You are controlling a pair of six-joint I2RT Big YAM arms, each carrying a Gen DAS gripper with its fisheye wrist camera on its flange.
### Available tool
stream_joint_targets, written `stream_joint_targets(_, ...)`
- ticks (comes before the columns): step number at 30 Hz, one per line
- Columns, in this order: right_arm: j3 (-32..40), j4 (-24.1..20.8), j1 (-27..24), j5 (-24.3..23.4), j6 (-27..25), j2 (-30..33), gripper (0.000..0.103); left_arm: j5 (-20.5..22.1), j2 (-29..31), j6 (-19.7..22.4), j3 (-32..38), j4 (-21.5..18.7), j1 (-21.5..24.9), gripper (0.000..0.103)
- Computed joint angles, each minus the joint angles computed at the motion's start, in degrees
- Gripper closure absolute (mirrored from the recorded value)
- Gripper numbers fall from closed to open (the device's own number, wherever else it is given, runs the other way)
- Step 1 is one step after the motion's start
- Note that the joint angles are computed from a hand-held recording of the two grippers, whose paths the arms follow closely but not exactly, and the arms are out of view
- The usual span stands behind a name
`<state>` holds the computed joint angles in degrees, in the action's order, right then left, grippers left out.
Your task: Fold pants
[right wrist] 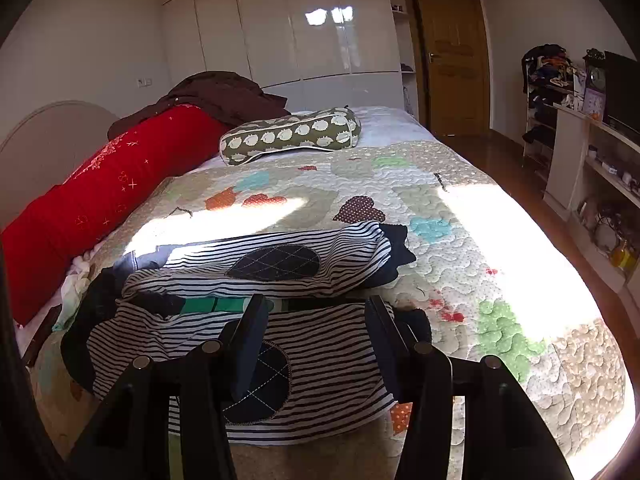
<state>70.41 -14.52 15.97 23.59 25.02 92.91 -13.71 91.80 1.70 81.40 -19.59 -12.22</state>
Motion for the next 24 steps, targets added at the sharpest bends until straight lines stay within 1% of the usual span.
stream_joint_targets(2,-0.6,1.0,0.1,-1.4,-0.5,-0.4,0.048,-0.4,0.1,1.0,-0.3,0.5,-0.3,0.014)
stream_joint_targets(3,-0.7,1.0,0.0,-2.0,-0.4,-0.5,0.045,-0.8,0.3,1.4,-0.2,0.4,-0.4,0.014)
stream_joint_targets(5,0.1,-0.5,-0.2,-2.6,0.5,-0.1,0.039,-0.6,0.9,1.7,0.4,-0.7,-0.5,0.014)
stream_joint_targets(7,1.5,-3.0,-0.3,-2.1,1.3,0.9,0.039,0.7,1.5,1.6,0.9,-1.9,-0.4,0.014)
stream_joint_targets(10,2.2,-4.3,-0.3,-1.9,1.5,2.0,0.039,1.6,2.4,1.5,1.8,-3.8,-0.4,0.014)
stream_joint_targets(12,2.1,-4.0,-0.2,-1.8,1.1,2.5,0.039,1.8,3.0,1.8,2.2,-4.4,-0.4,0.014)
stream_joint_targets(15,2.7,-4.9,-0.2,-2.0,1.0,3.5,0.039,1.6,4.2,1.7,3.1,-5.6,-0.5,0.014)
stream_joint_targets(19,3.1,-5.2,-0.5,-3.0,2.1,4.1,0.039,2.3,5.7,0.9,4.7,-7.7,-0.3,0.014)
stream_joint_targets(24,3.3,-5.2,-1.0,-3.6,2.7,4.3,0.039,2.9,7.2,0.4,6.0,-9.4,-0.2,0.014)
